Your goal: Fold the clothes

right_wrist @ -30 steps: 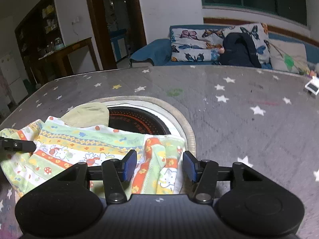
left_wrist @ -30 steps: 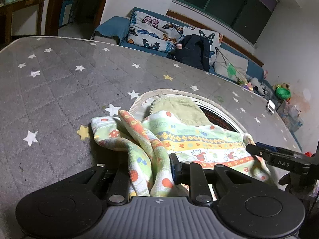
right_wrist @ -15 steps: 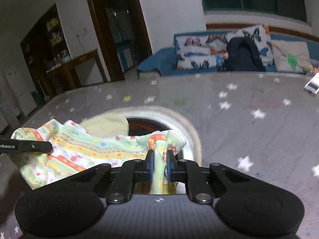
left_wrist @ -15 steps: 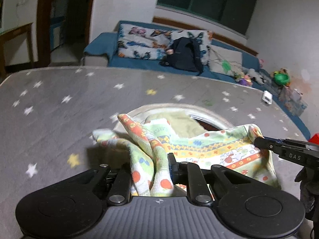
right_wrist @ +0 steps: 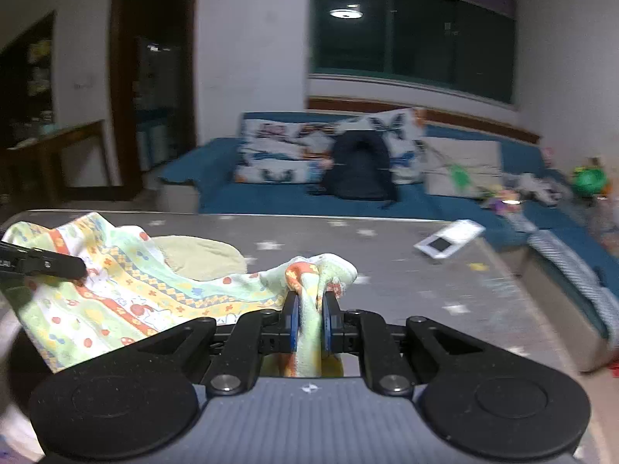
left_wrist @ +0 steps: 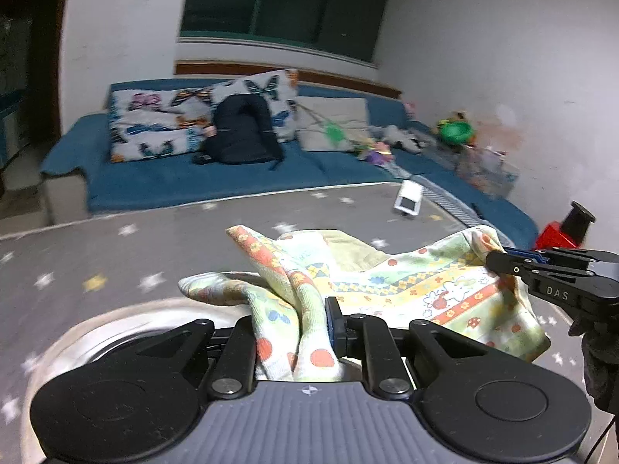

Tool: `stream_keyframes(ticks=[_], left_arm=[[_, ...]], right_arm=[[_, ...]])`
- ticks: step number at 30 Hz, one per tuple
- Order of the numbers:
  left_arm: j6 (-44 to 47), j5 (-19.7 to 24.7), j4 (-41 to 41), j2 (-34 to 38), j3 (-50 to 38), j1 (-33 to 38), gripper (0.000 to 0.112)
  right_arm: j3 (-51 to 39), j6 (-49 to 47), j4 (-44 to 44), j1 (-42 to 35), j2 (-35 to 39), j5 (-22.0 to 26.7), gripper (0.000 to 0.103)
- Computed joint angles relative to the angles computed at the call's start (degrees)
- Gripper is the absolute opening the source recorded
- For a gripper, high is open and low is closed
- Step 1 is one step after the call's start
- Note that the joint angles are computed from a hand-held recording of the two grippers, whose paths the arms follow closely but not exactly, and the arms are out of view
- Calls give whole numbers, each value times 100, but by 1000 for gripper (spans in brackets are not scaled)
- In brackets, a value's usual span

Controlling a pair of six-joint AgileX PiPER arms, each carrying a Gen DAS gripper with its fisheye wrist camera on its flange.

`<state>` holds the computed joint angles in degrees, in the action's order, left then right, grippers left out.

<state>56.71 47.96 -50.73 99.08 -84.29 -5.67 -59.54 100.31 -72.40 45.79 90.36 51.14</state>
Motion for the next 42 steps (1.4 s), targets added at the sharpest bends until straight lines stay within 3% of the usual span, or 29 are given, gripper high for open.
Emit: stream_keyframes(ticks=[5, 9, 13, 16, 18, 24, 27, 33, 36, 42], left_arm=[[-422, -460, 416, 417, -272, -801, 19], [-877, -465, 885, 805, -469, -1122, 28], [-926, -826, 1185, 839, -256, -1249, 33], [-1037, -799, 1353, 868, -305, -1134, 44], [-1035, -952, 1429, 764, -191, -1056, 58], [-349, -1131, 1017, 180, 424, -538, 72], [23, -1135, 825, -217, 821, -160, 75], [823, -1212, 353, -884, 1767, 841, 88], [1305, -1164, 92, -1176, 2176, 1481, 91], [2677, -1303, -746, -1506, 2930, 2726, 95]], right_arm=[[435, 40, 166, -333, -354, 320, 11], [834, 100, 340, -534, -461, 287, 11], [1124, 261, 484, -649, -337, 148, 11], [1219, 290, 597, -757, -229, 5, 13], [1244, 312, 634, -731, -223, 20, 15], [1309, 374, 543, -349, -443, 317, 22], [1299, 369, 441, 16, -606, 374, 36], [1003, 549, 287, 835, -362, -82, 43], [688, 632, 205, 1159, 9, -517, 49], [-154, 197, 315, 1344, 949, -1395, 50]])
